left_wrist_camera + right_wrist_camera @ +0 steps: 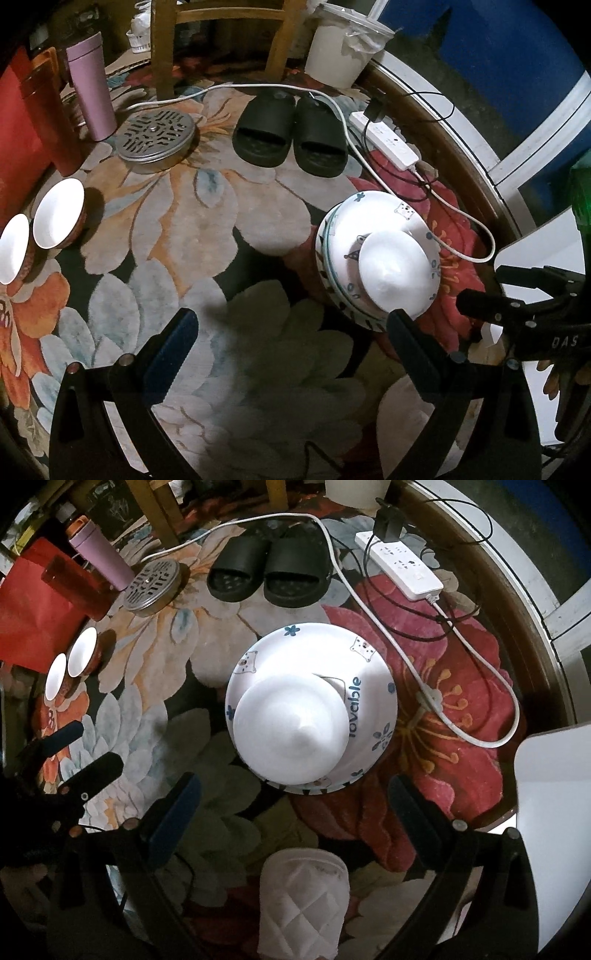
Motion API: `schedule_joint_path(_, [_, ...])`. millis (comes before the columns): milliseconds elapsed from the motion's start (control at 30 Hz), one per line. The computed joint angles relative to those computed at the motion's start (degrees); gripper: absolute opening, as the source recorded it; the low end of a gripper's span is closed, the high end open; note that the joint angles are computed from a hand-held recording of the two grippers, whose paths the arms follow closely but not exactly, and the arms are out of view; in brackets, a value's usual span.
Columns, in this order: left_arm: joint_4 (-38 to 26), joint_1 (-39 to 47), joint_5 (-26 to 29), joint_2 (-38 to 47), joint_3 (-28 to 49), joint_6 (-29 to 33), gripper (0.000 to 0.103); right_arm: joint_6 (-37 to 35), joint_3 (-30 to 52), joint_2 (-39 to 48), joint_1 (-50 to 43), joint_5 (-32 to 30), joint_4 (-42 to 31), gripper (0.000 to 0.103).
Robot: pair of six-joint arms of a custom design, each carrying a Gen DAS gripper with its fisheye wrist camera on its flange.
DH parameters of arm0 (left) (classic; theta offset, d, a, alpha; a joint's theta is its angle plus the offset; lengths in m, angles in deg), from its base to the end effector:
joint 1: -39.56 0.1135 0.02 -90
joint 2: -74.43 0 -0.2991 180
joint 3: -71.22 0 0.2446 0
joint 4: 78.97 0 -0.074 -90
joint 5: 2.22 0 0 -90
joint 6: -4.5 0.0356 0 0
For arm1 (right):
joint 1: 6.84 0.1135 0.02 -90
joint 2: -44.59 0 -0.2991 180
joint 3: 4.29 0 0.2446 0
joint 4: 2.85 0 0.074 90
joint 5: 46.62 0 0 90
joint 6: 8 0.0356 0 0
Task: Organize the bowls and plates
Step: 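Withdraw both tools back toward the white bowls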
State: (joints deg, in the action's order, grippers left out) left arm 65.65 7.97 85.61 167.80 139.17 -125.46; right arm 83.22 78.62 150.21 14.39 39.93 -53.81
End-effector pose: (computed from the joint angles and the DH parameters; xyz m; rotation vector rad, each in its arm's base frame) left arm 0.2664 -0.1623 0.2114 -0.2090 2.6747 -0.3673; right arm 0.3320 0.1313 0.2020 -0.5107 2.8234 0.1649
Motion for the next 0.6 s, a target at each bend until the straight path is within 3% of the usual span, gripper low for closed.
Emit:
schedule_joint_path(433, [1.5, 5.1, 1.1, -5.0, -7.8, 1.1, 0.102, 1.8, 1.2, 1.9, 4.8, 1.1, 0.2, 0.102])
schedule_joint_path(600, [1.4, 8.6, 1.9, -8.4, -11.8, 2.3, 0.102, 2.5, 5.3, 4.6, 8.2, 1.4, -4.8, 0.102])
